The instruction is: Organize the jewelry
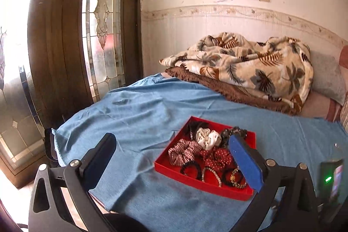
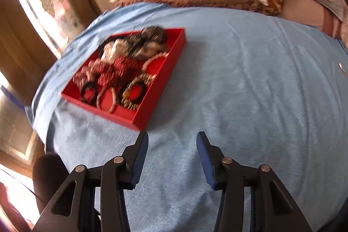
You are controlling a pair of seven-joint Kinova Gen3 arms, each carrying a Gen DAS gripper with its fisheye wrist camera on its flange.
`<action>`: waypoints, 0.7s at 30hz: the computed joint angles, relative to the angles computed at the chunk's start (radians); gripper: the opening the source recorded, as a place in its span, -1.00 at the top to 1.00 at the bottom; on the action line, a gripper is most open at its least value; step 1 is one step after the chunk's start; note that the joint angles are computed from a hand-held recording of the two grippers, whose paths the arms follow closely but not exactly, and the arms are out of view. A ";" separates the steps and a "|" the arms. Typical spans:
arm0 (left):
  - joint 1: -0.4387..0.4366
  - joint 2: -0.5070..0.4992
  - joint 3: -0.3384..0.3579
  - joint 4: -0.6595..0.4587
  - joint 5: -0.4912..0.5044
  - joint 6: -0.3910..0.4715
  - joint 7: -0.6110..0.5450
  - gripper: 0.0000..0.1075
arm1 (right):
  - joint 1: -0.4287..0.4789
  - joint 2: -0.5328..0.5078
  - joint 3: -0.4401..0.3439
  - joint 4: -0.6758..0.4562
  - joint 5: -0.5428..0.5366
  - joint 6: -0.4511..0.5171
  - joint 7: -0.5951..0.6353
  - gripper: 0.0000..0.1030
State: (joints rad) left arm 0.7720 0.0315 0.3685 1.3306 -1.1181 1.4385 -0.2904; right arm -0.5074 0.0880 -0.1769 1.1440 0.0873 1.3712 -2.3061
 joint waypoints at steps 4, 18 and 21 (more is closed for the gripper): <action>0.012 -0.013 -0.025 0.006 -0.001 -0.005 0.008 -0.92 | -0.010 0.055 -0.008 -0.039 -0.041 0.010 0.070 0.03; -0.068 -0.032 0.035 0.019 0.076 -0.106 -0.046 -0.92 | -0.069 0.050 0.023 -0.084 0.012 0.064 0.082 0.04; -0.067 -0.029 -0.005 0.002 0.198 -0.189 -0.107 -0.92 | -0.079 -0.007 0.009 -0.027 0.101 0.077 0.021 0.03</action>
State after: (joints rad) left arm 0.7045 0.0026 0.3636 1.3328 -0.9201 1.2490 -0.3970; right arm -0.5860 0.0806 -0.1680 1.1170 0.1880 1.4486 -2.2851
